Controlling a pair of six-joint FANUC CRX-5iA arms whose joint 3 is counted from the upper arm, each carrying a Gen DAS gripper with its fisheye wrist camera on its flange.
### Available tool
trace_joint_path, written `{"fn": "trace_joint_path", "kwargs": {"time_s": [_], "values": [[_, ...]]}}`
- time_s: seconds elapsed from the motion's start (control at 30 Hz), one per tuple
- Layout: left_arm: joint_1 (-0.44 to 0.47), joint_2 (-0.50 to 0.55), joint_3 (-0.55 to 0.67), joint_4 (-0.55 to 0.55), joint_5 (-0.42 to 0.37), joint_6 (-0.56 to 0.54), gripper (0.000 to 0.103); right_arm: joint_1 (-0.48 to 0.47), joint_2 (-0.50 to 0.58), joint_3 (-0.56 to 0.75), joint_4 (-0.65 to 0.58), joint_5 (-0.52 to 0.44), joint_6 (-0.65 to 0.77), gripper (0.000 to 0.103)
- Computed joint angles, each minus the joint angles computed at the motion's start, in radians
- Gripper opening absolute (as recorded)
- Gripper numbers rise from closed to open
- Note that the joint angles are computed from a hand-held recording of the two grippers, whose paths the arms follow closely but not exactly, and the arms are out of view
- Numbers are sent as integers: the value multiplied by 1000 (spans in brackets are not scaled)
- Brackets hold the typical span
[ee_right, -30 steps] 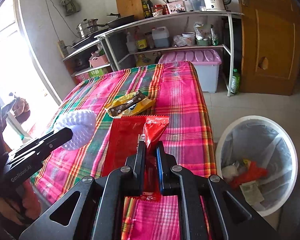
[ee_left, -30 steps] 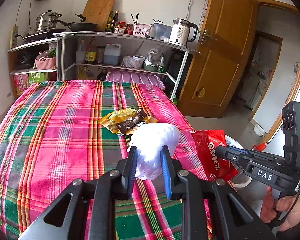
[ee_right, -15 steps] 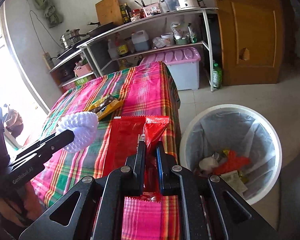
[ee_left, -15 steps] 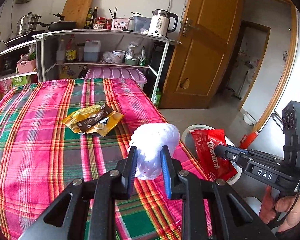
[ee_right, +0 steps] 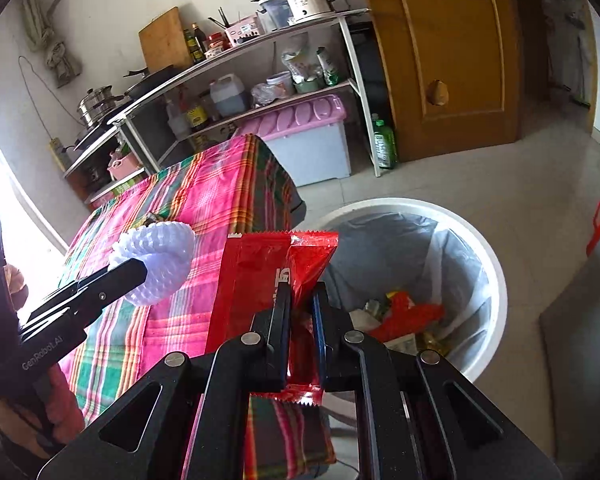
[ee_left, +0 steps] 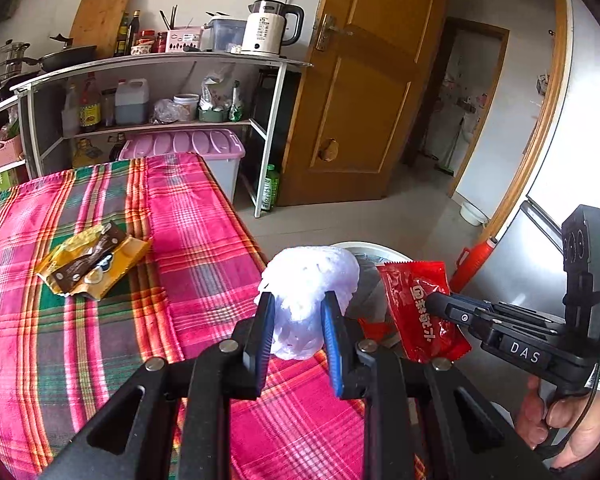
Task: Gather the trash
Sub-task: 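Carry the white bag and red chip bag over the bin and open both tools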
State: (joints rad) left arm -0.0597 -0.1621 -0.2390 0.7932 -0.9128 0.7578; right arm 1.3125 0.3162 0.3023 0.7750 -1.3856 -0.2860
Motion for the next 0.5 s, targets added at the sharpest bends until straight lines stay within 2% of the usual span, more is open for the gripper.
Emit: {"fn": "trace_joint_path", "kwargs": {"time_s": [0.5], "values": [[-126,102,79,-63,-8,55,26,-7,-98,-153,-46,-13,-112,11]]}}
